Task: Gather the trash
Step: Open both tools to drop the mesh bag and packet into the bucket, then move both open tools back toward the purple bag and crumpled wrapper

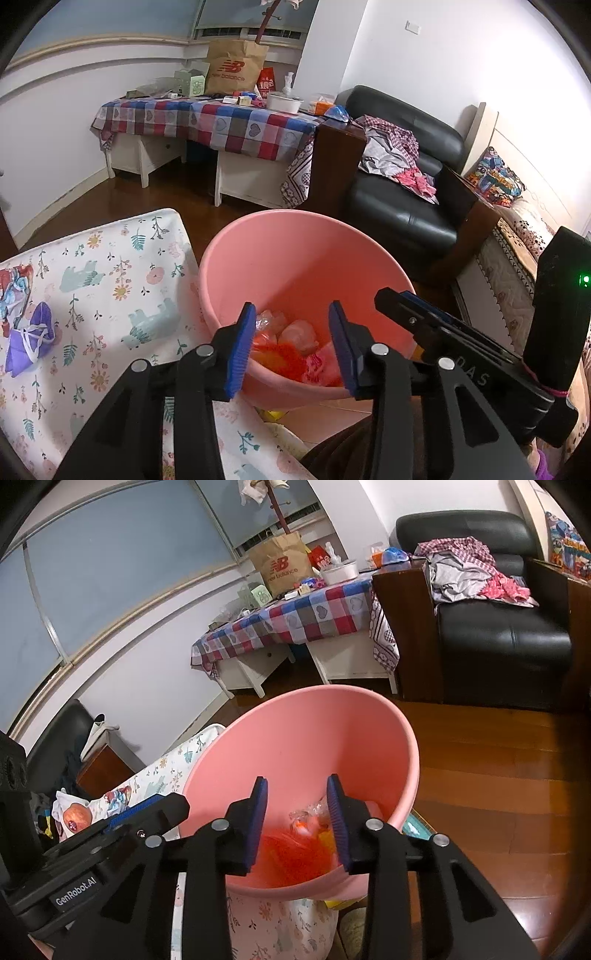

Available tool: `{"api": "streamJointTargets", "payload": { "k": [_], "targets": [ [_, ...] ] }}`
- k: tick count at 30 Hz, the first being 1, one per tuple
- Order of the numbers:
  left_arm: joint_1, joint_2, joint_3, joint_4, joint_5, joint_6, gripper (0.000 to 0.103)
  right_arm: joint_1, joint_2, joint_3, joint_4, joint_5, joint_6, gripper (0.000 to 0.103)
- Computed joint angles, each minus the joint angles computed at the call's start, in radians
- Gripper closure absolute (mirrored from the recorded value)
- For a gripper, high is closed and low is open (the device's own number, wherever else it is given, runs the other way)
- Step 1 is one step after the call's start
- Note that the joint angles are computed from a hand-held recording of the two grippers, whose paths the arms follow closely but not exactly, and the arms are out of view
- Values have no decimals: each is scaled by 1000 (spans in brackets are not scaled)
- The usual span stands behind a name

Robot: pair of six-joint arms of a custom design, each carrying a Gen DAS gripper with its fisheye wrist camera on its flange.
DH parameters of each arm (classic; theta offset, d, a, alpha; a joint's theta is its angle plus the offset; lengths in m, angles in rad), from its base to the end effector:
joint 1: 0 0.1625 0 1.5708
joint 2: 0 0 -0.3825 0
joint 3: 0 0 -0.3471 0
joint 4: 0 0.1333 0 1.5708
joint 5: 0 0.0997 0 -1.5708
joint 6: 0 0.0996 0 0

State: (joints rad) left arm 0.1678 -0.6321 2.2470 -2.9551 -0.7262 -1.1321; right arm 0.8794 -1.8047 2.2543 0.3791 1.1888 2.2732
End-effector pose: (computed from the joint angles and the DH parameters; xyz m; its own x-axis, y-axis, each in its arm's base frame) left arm -0.3353 -0.2675 -0.0454 -0.8445 0.1430 -0.5161 0.4598 0.6876 -0.5619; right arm -0.0045 -0.2727 0.2482 -0.9243 -0.1765 0.3384 -0.3646 0.6703 -0.6463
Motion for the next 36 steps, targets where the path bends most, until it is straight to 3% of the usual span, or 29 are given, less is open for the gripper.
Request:
{"api": "streamJointTargets", "payload": {
  "k": [2,9,13,22,36],
  "targets": [
    [-4,-11,4,19,-3,-15,55,-2,-8,4,6,-2,-7,69],
    [-31,-55,24,96,-1,-80,52,2,-32,16,33,2,-33,66],
    [-60,-83,32,160,8,-124,48,-7,-56,29,50,-15,-59,56],
    [-120,-149,47,322,16,-221,42,0,-101,64,77,-11,-101,55],
    [-201,-272,110,543,-2,-423,42,101,-132,107,70,50,-100,55]
  ]
}}
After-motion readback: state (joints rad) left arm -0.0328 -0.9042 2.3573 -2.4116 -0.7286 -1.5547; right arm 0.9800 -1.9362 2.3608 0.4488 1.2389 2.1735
